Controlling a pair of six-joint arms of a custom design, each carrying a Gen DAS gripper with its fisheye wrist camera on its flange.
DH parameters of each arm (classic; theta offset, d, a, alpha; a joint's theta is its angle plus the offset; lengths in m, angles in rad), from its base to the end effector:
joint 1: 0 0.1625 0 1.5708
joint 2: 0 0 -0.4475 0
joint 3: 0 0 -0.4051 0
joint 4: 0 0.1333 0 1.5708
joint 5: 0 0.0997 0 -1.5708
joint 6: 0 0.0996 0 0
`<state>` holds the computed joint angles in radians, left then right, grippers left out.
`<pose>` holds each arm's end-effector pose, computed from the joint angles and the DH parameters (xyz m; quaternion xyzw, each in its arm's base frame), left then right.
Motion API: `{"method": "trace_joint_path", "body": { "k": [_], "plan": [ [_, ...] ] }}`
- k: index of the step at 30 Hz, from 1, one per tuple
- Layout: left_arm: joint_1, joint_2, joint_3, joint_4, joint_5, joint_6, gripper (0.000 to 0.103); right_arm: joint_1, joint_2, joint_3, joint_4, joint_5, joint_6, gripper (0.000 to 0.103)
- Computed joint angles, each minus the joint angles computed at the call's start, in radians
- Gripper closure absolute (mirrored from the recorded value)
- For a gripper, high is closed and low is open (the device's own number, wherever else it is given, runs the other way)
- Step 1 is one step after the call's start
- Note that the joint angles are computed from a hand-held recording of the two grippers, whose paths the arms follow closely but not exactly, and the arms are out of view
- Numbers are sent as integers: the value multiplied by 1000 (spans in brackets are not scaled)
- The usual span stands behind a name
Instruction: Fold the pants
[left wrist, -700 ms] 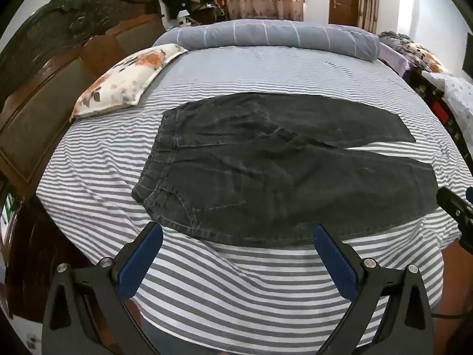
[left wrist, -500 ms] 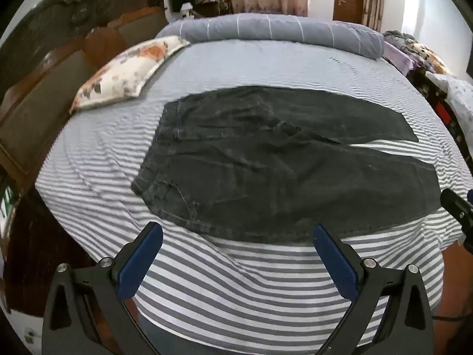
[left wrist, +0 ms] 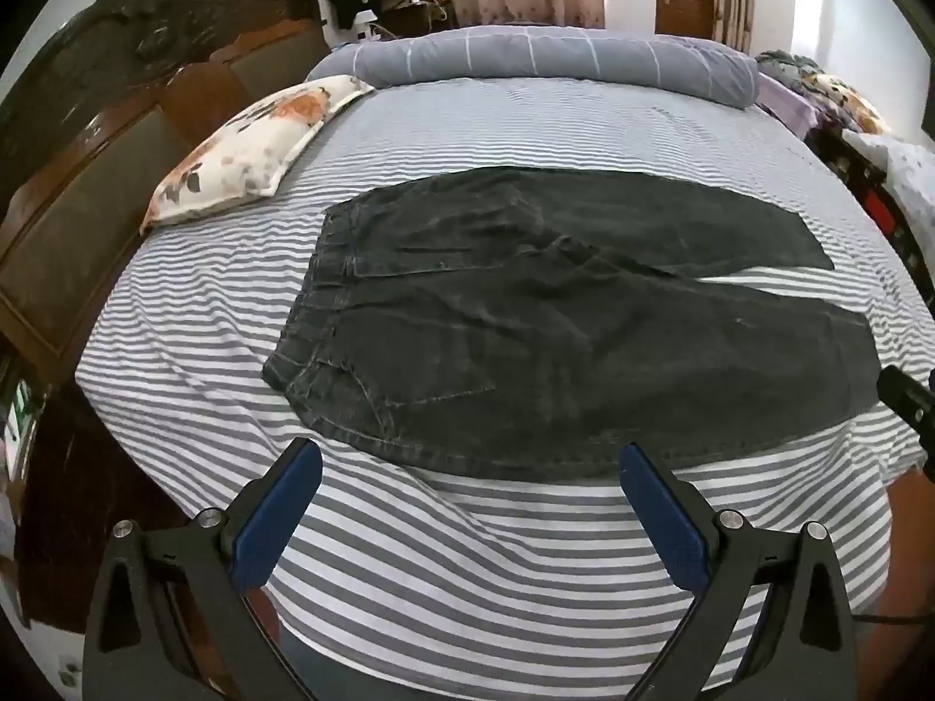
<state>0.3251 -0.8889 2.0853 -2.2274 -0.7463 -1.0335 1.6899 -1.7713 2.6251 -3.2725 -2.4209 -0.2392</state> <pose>-0.3898 -0.3492 0.0236 0.1997 0.8668 -0.2487 0.3833 0.0928 -0.2833 0.3270 -0.0190 -0.8473 0.3515 0.3977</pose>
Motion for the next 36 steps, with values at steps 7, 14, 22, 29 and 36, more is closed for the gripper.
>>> {"method": "trace_joint_path", "body": {
  "k": [7, 14, 22, 29, 36],
  "plan": [
    [4, 14, 15, -52, 5, 33, 2, -20, -6, 6, -4, 10, -4, 4],
    [0, 22, 23, -80, 16, 44, 2, -29, -4, 8, -5, 13, -1, 4],
    [7, 20, 22, -95, 11, 73, 2, -42, 3, 13, -26, 15, -11, 4],
    [8, 25, 19, -80, 14, 59, 2, -52, 2, 16, -30, 19, -12, 4],
    [20, 36, 21, -88, -13, 57, 2, -62, -11, 20, -5, 25, 3, 4]
  ]
}}
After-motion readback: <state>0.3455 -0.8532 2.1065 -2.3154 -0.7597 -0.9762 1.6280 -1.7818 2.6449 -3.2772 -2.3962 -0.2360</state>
